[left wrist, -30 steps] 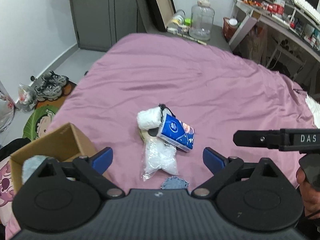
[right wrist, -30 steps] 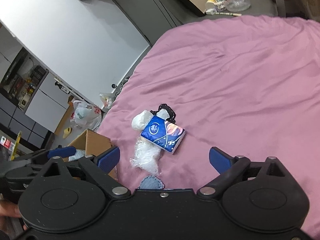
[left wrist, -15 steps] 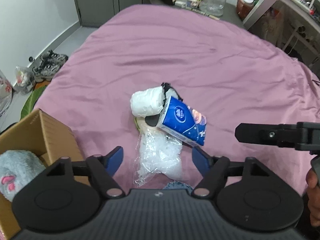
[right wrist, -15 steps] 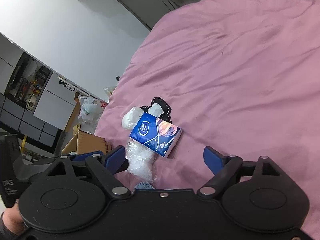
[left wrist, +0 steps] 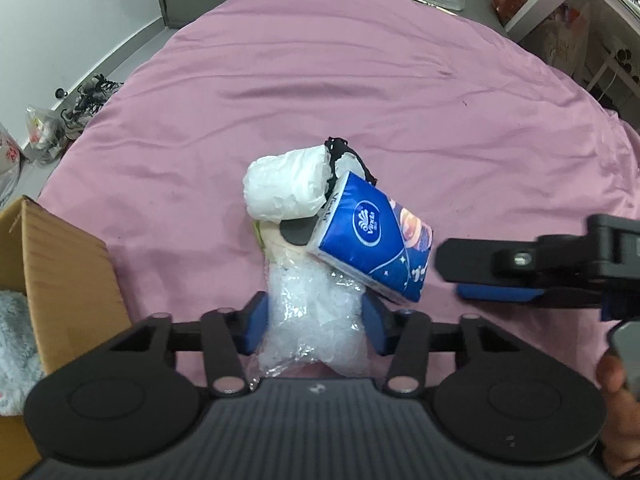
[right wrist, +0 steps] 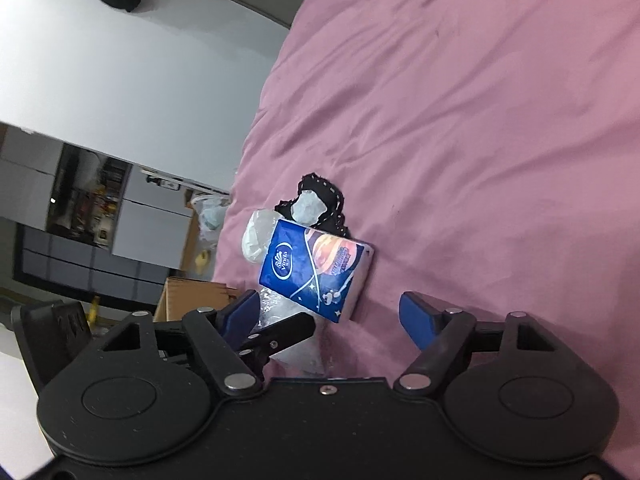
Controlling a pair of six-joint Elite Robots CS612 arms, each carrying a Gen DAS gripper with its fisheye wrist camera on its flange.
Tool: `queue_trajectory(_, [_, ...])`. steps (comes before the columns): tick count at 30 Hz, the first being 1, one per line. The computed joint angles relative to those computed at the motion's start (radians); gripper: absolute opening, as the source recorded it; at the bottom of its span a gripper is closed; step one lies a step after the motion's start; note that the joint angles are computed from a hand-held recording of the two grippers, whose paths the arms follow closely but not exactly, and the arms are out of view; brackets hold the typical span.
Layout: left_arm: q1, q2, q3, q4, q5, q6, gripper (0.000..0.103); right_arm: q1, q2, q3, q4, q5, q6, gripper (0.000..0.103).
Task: Organize soft objects
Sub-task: 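Grasp the bubble-wrap bag with the left gripper while the right grasps the tissue pack, then carry the bubble-wrap bag and blue tissue pack toward the cardboard box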
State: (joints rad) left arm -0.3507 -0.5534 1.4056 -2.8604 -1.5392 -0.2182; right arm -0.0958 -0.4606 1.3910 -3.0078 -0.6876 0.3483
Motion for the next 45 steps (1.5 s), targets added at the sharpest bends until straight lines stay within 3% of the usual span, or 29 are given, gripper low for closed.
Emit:
queue_trajectory(2, [-0.002, -0.003, 0.006, -0.012, 0.009, -0.007, 0.037, 0.002, 0.012, -0.016, 0.008, 0.022, 0.014, 0.073])
queue_trajectory(9, [0.000, -0.032, 0.042, -0.076, 0.027, -0.026, 0.032, 0.010, 0.030, -0.043, 0.003, 0.028, 0.041, 0.059])
queue_trajectory(21, [0.013, -0.092, 0.136, -0.219, 0.026, -0.058, 0.032, 0.006, 0.090, -0.082, -0.165, 0.072, 0.309, 0.043])
queue_trajectory(29, [0.032, -0.119, 0.190, -0.293, 0.013, -0.083, 0.032, 0.013, 0.068, -0.034, -0.284, 0.038, 0.328, 0.015])
queue_trajectory(31, [0.036, -0.122, 0.200, -0.310, 0.005, -0.091, 0.032, 0.018, 0.059, -0.026, -0.300, 0.024, 0.315, 0.000])
queue_trajectory(34, [0.041, -0.126, 0.212, -0.334, -0.006, -0.099, 0.032, 0.021, 0.042, -0.004, -0.304, -0.006, 0.295, 0.000])
queue_trajectory(36, [0.043, -0.128, 0.219, -0.347, -0.017, -0.102, 0.032, 0.028, 0.029, 0.000, -0.269, -0.035, 0.279, 0.009])
queue_trajectory(38, [0.046, -0.129, 0.224, -0.356, -0.026, -0.103, 0.032, 0.030, 0.024, 0.005, -0.263, -0.062, 0.282, 0.029])
queue_trajectory(39, [0.046, -0.129, 0.226, -0.359, -0.030, -0.103, 0.032, 0.029, 0.025, 0.004, -0.266, -0.067, 0.297, 0.056])
queue_trajectory(40, [0.047, -0.130, 0.228, -0.363, -0.033, -0.102, 0.032, 0.029, 0.026, 0.005, -0.277, -0.077, 0.322, 0.067])
queue_trajectory(45, [0.051, -0.129, 0.232, -0.372, -0.035, -0.111, 0.032, 0.034, 0.036, 0.000, -0.257, -0.107, 0.368, 0.067])
